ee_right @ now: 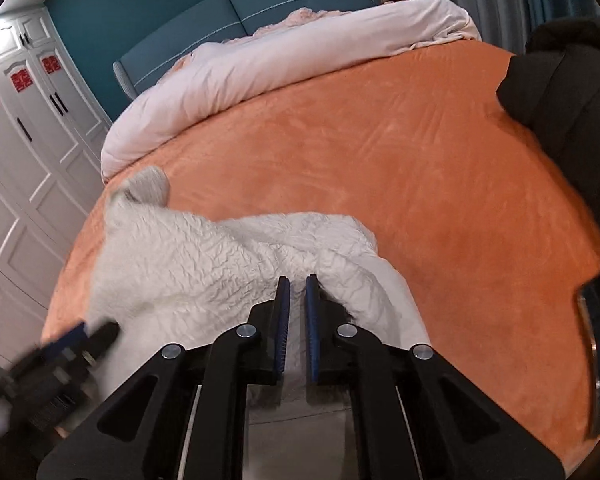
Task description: Fold large clothes
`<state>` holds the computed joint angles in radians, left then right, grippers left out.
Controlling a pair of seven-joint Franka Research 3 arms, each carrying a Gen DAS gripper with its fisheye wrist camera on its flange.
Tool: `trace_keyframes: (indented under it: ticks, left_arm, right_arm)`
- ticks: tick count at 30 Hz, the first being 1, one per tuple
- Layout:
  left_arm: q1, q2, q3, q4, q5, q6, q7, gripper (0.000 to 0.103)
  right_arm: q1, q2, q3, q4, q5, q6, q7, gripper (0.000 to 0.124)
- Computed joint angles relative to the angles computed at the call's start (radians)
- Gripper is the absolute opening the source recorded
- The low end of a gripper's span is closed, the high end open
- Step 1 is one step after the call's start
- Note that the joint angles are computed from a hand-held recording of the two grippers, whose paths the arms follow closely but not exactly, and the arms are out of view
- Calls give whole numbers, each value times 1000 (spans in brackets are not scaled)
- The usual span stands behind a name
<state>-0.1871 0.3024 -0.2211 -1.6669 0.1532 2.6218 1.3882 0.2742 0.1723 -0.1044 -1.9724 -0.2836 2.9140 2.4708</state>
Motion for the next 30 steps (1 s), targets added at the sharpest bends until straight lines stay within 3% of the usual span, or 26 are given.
trace_keyframes:
  ticks: [6, 12, 20, 30]
  left_arm:
    - [-39, 74, 23, 69, 81, -9, -52, 69]
    - [-69, 100, 55, 46, 172, 67, -130, 74]
    - [-114, 132, 104, 45, 322, 117, -248, 76]
    - [-109, 134, 96, 52, 365, 99, -265, 76]
  right_arm:
    - [-11, 38, 3, -32, 73, 84, -47, 4]
    - [48, 77, -62, -40, 110, 147, -45, 2]
    - [71, 116, -75, -48, 246, 217, -124, 1]
    - [201, 127, -206, -21, 246, 168, -121, 0]
